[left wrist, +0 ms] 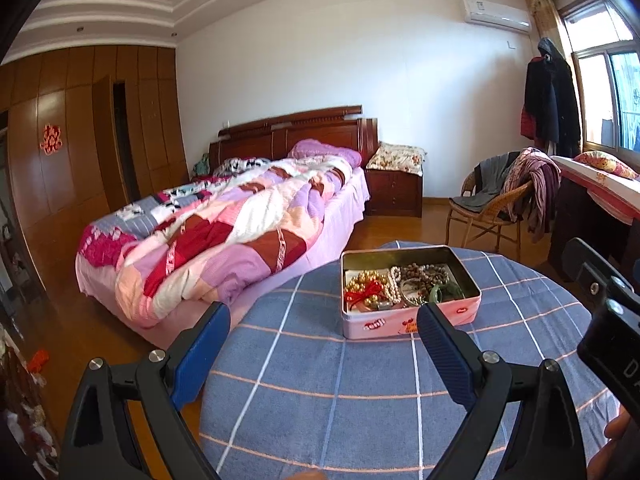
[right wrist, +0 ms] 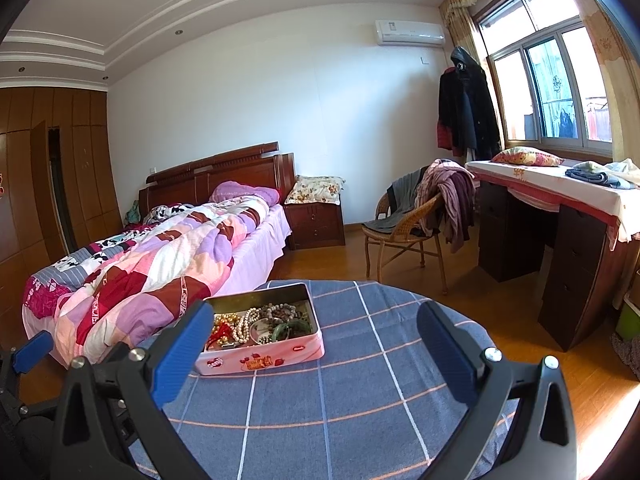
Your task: Organize jewelry
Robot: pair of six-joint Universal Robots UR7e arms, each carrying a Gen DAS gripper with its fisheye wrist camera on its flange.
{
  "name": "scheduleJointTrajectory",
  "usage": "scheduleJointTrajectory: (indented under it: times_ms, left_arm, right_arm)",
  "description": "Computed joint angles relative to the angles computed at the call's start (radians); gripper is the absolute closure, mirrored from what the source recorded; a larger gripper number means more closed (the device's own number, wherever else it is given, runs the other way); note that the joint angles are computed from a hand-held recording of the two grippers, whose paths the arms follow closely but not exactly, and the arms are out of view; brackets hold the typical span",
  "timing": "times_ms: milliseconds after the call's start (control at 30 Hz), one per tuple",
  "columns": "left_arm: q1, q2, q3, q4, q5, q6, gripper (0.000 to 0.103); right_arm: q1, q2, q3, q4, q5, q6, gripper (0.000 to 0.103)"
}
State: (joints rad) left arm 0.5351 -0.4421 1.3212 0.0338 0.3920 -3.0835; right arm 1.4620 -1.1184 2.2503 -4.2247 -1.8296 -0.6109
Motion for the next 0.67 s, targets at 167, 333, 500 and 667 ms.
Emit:
scheduleJointTrajectory:
  times_ms: [167, 333, 500, 667]
  left_arm:
    - [0.006, 0.016, -0.029, 0.059, 0.000, -0.062, 0.009]
    - [0.014, 0.007, -0.027, 0.093, 0.045, -0.103, 0.009]
    - [0.015, 0.012, -0.034, 0.105, 0.035, -0.118, 0.009]
    - [0.022, 0.041, -0.081, 0.188, 0.012, -0.173, 0.009]
  right_arm:
    - [-0.001, 0.000, 0.000, 0.002, 0.000, 0.002, 0.000]
    - [-0.004, -0.004, 0.002, 0.017, 0.000, 0.008, 0.000]
    - [-0.003, -0.002, 0.001, 0.017, -0.002, 0.003, 0.000]
    - [-0.005, -0.007, 0.002, 0.031, -0.008, 0.009, 0.000]
